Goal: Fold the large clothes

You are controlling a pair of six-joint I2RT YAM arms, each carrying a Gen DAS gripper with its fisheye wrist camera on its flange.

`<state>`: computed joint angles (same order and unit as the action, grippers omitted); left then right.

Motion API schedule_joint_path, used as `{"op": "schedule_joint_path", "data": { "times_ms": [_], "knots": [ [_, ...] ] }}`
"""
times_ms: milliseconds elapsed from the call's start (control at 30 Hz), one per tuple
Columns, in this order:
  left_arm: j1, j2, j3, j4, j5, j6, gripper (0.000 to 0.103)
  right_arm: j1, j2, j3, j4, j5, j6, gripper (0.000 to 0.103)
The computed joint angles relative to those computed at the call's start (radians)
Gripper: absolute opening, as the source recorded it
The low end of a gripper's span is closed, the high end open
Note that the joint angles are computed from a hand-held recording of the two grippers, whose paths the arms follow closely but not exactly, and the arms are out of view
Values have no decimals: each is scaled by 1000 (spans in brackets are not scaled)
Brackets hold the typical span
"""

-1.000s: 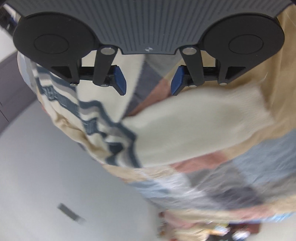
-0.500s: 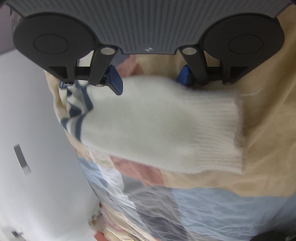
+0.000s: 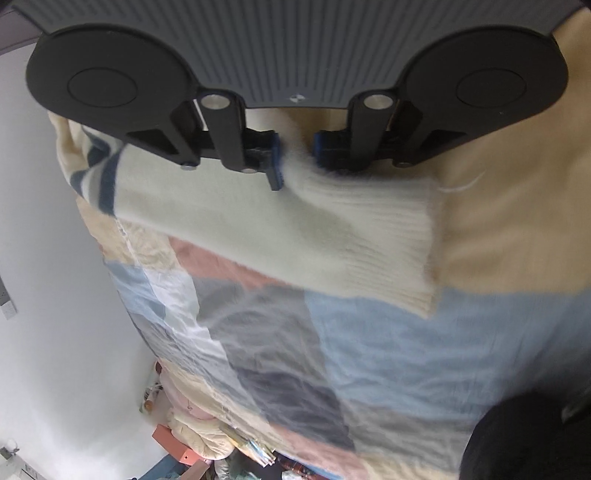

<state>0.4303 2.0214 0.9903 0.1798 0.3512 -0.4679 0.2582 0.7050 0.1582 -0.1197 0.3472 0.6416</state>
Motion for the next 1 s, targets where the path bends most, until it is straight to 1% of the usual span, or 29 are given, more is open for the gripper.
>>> {"op": "schedule_joint_path", "data": {
  "times_ms": [67,133,167,233,333,433,500,533,633,700,733,767,833,867,933,967,1000],
  "knots": [
    [-10,-3,42,-16,-40,17,14,1,-11,-1,-13,1,0,93],
    [-23,-27,67,16,-87,65,11,-1,-24,-1,-25,-4,1,93],
    [-28,-37,96,9,-97,93,11,-1,-30,-1,-27,-5,-1,93],
    [-30,-34,194,-45,-94,126,10,4,-35,2,-26,-1,-7,93],
    [-34,-13,343,-71,-106,176,10,-3,-20,3,-4,-10,-18,93],
    [-45,43,530,-140,-118,174,10,-22,21,4,30,-34,-18,93],
    [-54,107,662,-186,-135,174,10,-35,58,10,56,-49,-20,93],
    [-61,145,720,-201,-151,192,10,-41,76,12,71,-53,-22,93],
    [-88,289,896,-258,-221,253,10,-31,140,16,128,-26,-36,93],
    [-104,386,979,-269,-260,307,10,-41,194,17,177,-20,-57,93],
    [-109,445,1035,-292,-286,336,10,-46,224,13,212,-14,-69,93],
    [-112,489,1075,-326,-305,343,10,-51,264,16,244,-8,-77,93],
    [-110,594,1200,-428,-335,349,10,-77,347,32,297,-19,-92,93],
    [-105,647,1268,-478,-339,357,10,-89,383,41,320,-25,-101,93],
    [-87,764,1445,-603,-307,365,10,-105,436,50,367,-26,-127,93],
    [-77,796,1491,-636,-285,368,10,-110,461,56,380,-24,-134,93],
    [-68,796,1487,-645,-267,371,11,-120,482,61,393,-30,-139,93]
  ]
}}
